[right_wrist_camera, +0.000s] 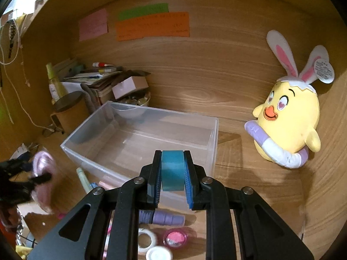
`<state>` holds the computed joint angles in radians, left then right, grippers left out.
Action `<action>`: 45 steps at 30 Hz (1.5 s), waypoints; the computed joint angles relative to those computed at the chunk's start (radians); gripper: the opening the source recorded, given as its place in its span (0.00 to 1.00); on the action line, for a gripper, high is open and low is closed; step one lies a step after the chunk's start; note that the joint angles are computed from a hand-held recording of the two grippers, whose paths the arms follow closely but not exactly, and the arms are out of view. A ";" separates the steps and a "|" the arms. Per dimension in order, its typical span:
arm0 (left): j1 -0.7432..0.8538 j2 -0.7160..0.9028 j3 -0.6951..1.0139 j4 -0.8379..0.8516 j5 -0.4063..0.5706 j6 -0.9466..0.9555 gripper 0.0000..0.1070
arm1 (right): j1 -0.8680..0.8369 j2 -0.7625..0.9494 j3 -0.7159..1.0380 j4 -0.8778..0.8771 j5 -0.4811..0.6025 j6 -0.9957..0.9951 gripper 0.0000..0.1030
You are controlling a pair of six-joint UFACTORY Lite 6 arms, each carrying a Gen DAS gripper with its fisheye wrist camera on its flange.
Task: Organize objects
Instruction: 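Carry the rope bag and teal tape into the clear box and release both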
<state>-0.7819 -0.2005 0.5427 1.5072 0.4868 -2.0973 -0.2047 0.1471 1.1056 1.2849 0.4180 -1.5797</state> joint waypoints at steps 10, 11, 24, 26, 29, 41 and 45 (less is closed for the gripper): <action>0.086 0.016 0.247 -0.052 -0.019 0.247 0.44 | 0.025 0.143 0.162 -0.137 0.014 0.158 0.16; 0.101 0.038 0.275 -0.057 -0.039 0.265 0.44 | 0.030 0.157 0.176 -0.157 0.015 0.180 0.16; 0.221 0.655 0.885 -0.628 -0.152 0.966 0.43 | 0.124 0.354 0.364 -0.560 -0.027 0.550 0.16; 0.224 0.708 0.940 -0.702 -0.141 1.053 0.39 | 0.131 0.382 0.392 -0.619 -0.019 0.601 0.16; 0.230 0.766 0.996 -0.813 -0.130 1.178 0.28 | 0.139 0.412 0.421 -0.670 -0.003 0.648 0.16; 0.151 0.596 0.814 -0.545 -0.118 0.906 0.60 | 0.108 0.314 0.333 -0.578 0.033 0.543 0.37; 0.095 0.483 0.685 -0.409 -0.089 0.748 0.80 | 0.085 0.165 0.177 -0.420 -0.018 0.384 0.51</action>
<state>-0.6866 0.2828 1.2281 1.0979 0.3982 -1.3488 -0.1197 0.3121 1.2827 0.8649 0.4002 -1.1958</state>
